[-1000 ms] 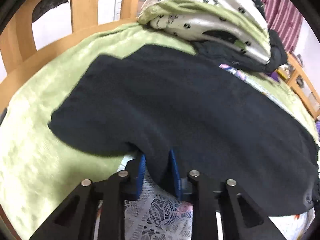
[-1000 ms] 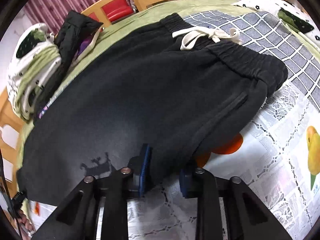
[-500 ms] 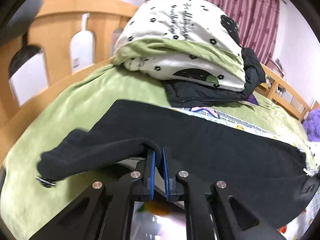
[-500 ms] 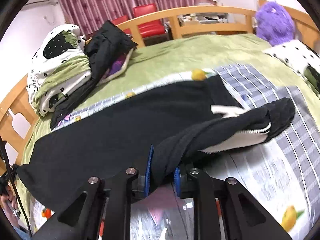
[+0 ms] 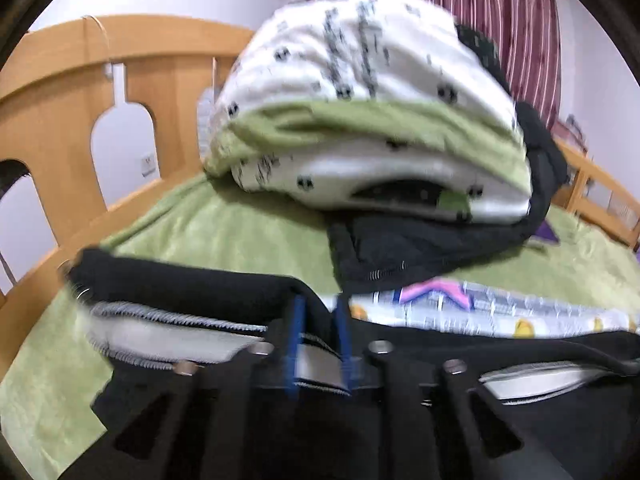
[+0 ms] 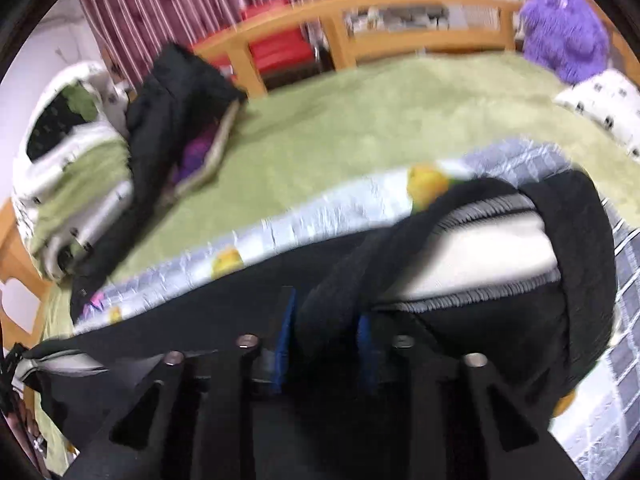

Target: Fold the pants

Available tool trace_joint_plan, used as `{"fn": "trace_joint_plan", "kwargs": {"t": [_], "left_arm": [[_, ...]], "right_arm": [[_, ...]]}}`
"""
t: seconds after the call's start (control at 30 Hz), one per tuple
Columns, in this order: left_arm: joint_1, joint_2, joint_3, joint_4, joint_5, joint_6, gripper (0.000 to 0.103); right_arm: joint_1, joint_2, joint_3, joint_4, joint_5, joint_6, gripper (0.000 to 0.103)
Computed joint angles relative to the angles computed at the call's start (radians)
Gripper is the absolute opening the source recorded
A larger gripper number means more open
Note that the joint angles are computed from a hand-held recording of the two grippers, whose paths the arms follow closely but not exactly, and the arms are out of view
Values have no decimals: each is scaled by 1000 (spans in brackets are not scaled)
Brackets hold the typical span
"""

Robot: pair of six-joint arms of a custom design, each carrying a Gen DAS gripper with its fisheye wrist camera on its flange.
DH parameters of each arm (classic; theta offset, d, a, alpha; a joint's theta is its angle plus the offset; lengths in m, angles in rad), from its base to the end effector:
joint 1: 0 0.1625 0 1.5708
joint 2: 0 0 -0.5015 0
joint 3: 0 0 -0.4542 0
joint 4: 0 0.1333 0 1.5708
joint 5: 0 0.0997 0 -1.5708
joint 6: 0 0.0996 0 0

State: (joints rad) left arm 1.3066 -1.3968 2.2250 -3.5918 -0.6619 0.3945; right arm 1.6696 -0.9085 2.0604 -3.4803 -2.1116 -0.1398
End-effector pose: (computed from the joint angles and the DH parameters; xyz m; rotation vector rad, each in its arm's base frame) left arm 0.0772 -0.5260 0.3919 0.0181 1.9856 -1.2168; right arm 0.1432 -0.6131 0.1495 0.0230 -2.4456 0.9535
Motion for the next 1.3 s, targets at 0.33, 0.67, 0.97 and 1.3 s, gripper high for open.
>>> {"fn": "trace_joint_plan", "kwargs": {"t": [0.33, 0.67, 0.97, 1.3], "left_arm": [[-36, -184, 186, 149, -9, -176, 78], [84, -315, 301, 439, -195, -467, 73], [166, -216, 206, 373, -258, -460, 70], [145, -147, 171, 295, -167, -408, 14]], "right_arm": [[9, -65, 226, -163, -12, -44, 52], [-59, -72, 438, -309, 2, -2, 52], [-147, -67, 380, -317, 145, 62, 53], [-151, -9, 245, -293, 126, 114, 20]]}}
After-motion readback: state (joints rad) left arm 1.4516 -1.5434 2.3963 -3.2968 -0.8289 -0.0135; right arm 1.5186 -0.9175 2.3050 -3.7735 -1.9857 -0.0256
